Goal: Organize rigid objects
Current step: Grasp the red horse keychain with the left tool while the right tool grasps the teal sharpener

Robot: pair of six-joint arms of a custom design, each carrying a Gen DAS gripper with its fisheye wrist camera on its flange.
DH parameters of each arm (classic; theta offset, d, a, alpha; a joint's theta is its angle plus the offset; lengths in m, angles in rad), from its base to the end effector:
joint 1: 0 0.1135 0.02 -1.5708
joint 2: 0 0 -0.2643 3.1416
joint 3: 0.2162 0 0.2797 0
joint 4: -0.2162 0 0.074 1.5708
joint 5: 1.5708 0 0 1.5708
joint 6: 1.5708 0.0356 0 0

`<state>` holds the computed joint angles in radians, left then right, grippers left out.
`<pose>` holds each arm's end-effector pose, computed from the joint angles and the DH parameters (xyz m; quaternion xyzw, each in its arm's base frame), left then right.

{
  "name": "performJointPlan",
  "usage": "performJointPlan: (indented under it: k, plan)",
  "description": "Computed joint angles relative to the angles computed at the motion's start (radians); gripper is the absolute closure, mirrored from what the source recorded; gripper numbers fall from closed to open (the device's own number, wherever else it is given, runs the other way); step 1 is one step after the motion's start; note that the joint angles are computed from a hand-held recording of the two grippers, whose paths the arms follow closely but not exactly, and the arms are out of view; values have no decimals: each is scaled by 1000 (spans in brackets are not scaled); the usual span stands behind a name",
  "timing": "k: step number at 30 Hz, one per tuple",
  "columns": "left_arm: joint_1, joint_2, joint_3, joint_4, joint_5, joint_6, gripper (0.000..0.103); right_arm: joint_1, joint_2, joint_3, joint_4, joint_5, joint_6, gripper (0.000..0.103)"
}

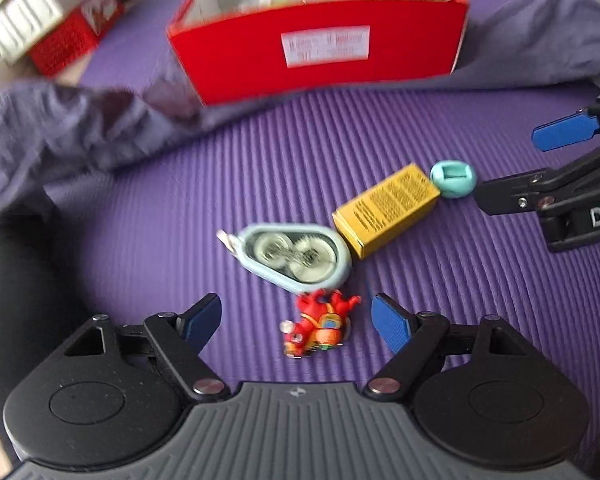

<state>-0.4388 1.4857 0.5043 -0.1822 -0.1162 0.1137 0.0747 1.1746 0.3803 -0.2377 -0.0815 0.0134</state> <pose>0.2214 -0.0993 0.0827 0.2554 0.9438 0.0234 0.2084 0.2076 0.0184 0.1105 -0.0403 0.9623 0.0509 0.2639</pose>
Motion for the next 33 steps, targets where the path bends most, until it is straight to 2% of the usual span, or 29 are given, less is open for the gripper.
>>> performJointPlan:
  k: [2, 6, 12, 15, 18, 20, 23, 25, 30, 32, 33]
  plan:
    - [17, 90, 34, 18, 16, -44, 21, 7, 76, 16, 39, 0, -30, 23]
    - [26, 180, 52, 70, 19, -56, 21, 20, 208, 47, 107, 5, -75, 30]
    - [77, 192, 33, 117, 84, -44, 21, 16, 325, 77, 167, -13, -94, 45]
    - [102, 188, 19, 127, 129, -44, 28, 17, 354, 80, 193, -12, -98, 49]
    - [109, 168, -2, 136, 138, -30, 33, 19, 352, 68, 211, -6, -99, 52]
    - [116, 154, -9, 132, 153, -23, 44, 21, 345, 61, 215, 4, -103, 56]
    - [114, 131, -22, 125, 143, -21, 53, 25, 341, 60, 218, 22, -92, 63]
    - [119, 120, -27, 119, 144, -18, 53, 22, 331, 55, 214, 24, -81, 67]
    - [123, 96, -36, 109, 132, -16, 54, 46, 305, 36, 221, 55, -46, 67]
    - [130, 79, -36, 92, 130, -16, 65, 52, 277, 27, 208, 59, -29, 67]
    - [138, 72, -32, 77, 134, -15, 65, 55, 257, 23, 197, 63, -22, 67]
